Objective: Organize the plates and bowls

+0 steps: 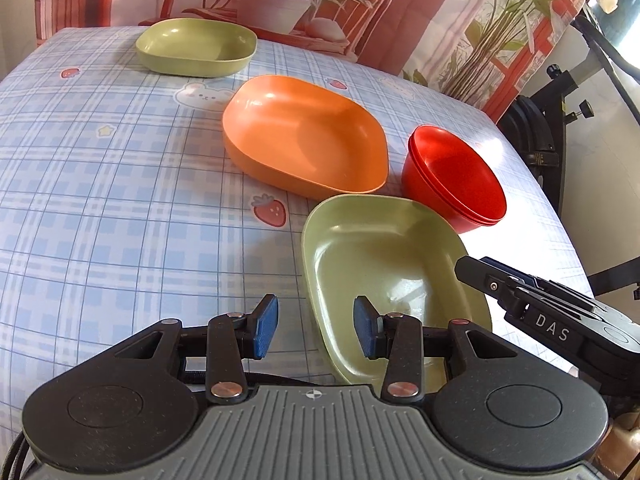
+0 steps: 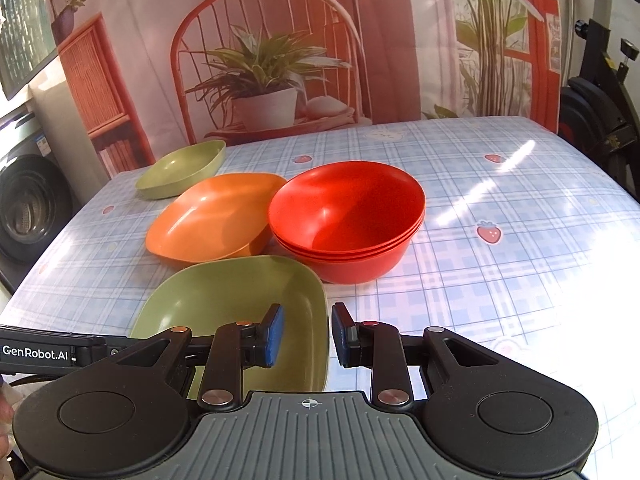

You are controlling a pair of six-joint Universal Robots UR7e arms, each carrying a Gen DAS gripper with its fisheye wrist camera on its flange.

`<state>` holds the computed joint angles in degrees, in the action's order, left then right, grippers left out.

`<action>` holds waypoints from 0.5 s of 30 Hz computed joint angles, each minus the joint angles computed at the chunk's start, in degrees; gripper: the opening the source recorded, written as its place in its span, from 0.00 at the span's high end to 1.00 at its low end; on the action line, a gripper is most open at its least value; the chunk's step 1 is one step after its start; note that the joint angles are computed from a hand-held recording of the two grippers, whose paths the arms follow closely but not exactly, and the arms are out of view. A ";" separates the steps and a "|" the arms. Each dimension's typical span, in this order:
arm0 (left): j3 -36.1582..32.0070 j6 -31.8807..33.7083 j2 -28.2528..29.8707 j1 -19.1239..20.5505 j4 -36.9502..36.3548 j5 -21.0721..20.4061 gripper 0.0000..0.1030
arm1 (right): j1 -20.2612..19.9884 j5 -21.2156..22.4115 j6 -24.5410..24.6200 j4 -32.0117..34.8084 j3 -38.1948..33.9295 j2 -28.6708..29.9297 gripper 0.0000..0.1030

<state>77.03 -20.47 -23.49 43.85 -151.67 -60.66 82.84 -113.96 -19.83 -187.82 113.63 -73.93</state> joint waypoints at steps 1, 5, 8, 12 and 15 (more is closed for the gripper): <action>0.08 -0.42 -0.03 0.07 0.08 0.25 0.60 | -0.02 -0.14 0.23 0.31 0.05 -0.06 0.76; -0.09 -0.21 0.07 0.11 0.92 0.54 0.72 | -0.43 -0.70 1.92 2.43 -0.22 -0.19 0.81; -0.02 0.60 0.18 0.06 0.95 0.04 0.83 | -0.45 -1.38 2.61 2.71 -0.28 -0.02 0.87; 0.79 1.25 -0.11 0.09 -0.57 -0.69 0.89 | -0.66 -1.14 3.01 3.10 -0.06 -0.29 0.93; 0.85 1.61 -0.08 -0.06 -0.74 -0.48 0.89 | -0.87 -0.73 3.78 3.60 0.03 -0.55 0.94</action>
<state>77.87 -18.86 -23.57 43.78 -152.41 -61.13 81.97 -114.69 -16.04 -184.22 113.65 -74.48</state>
